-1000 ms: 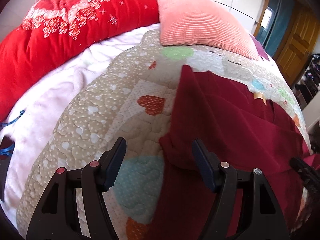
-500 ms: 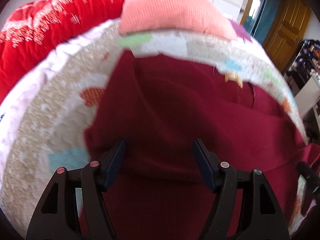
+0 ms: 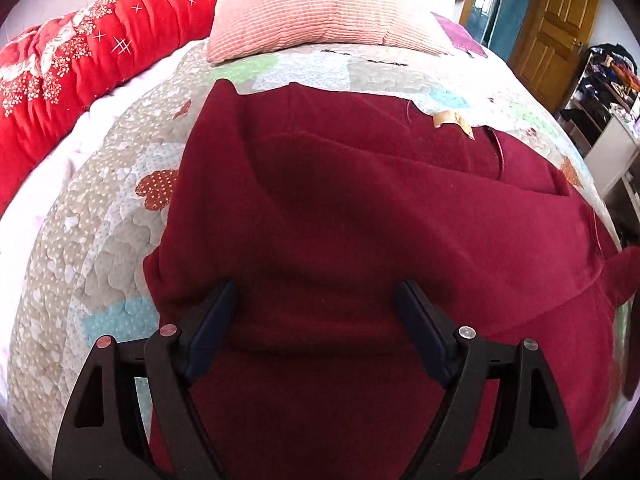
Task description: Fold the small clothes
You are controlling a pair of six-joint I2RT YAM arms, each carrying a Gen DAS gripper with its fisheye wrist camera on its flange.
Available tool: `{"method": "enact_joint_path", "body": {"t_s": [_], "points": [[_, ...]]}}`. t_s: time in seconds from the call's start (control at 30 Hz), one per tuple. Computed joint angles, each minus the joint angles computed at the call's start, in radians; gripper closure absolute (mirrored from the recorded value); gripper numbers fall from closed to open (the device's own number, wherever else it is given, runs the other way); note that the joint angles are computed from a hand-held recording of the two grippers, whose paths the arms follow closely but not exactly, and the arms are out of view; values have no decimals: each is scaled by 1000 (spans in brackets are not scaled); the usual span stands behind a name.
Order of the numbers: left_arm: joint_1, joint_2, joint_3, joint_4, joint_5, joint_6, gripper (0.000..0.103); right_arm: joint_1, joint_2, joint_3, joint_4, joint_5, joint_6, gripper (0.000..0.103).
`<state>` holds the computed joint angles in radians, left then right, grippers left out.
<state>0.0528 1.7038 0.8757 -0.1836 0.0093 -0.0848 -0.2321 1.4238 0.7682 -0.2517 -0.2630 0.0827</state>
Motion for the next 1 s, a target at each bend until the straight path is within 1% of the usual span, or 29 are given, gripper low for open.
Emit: {"method": "enact_joint_path", "body": {"t_s": [0.07,0.2,0.23,0.3,0.33,0.37,0.4,0.43,0.5,0.6,0.67,0.73,0.77,0.83,0.87,0.9,0.93,0.97,1.0], "points": [[3,-29,-5,-25,-4,-5,21,-43,14,11,9,18,14,52],[4,-134,-65,-5,-2,9,21,-121,104,77,30,-2,47,51],[5,-155,-71,-8,-1,16,21,-137,131,97,43,-11,59,51],[19,-191,-73,-27,13,26,21,-171,208,149,71,-76,76,51],[30,-203,-72,-36,23,31,21,-179,248,176,82,-97,80,58],[44,-221,-73,-44,36,35,21,-180,285,206,89,-80,85,80],[63,-240,-76,-49,51,41,21,-180,300,224,89,-61,79,90],[87,-263,-76,-55,65,46,21,-182,303,237,89,-65,73,95],[121,-291,-71,-66,82,50,21,-168,274,247,90,-92,54,96],[192,-327,-54,-85,127,50,21,-76,148,218,96,-118,-11,96],[228,-337,-40,-93,157,34,21,56,46,185,76,-117,-76,96],[257,-340,-32,-96,183,22,21,220,-13,157,53,-63,-152,96],[260,-337,-31,-96,184,21,21,343,-22,142,43,-18,-199,96],[264,-331,-36,-98,182,27,21,495,9,116,62,39,-227,96],[265,-326,-37,-101,184,33,21,575,63,114,63,69,-237,96],[269,-322,-41,-110,195,48,21,617,109,121,49,91,-244,96],[269,-317,-43,-112,201,59,21,650,145,123,37,117,-245,92],[269,-314,-44,-112,203,67,21,664,153,99,50,129,-240,90],[265,-310,-51,-102,194,75,21,649,145,74,69,106,-237,85]]}}
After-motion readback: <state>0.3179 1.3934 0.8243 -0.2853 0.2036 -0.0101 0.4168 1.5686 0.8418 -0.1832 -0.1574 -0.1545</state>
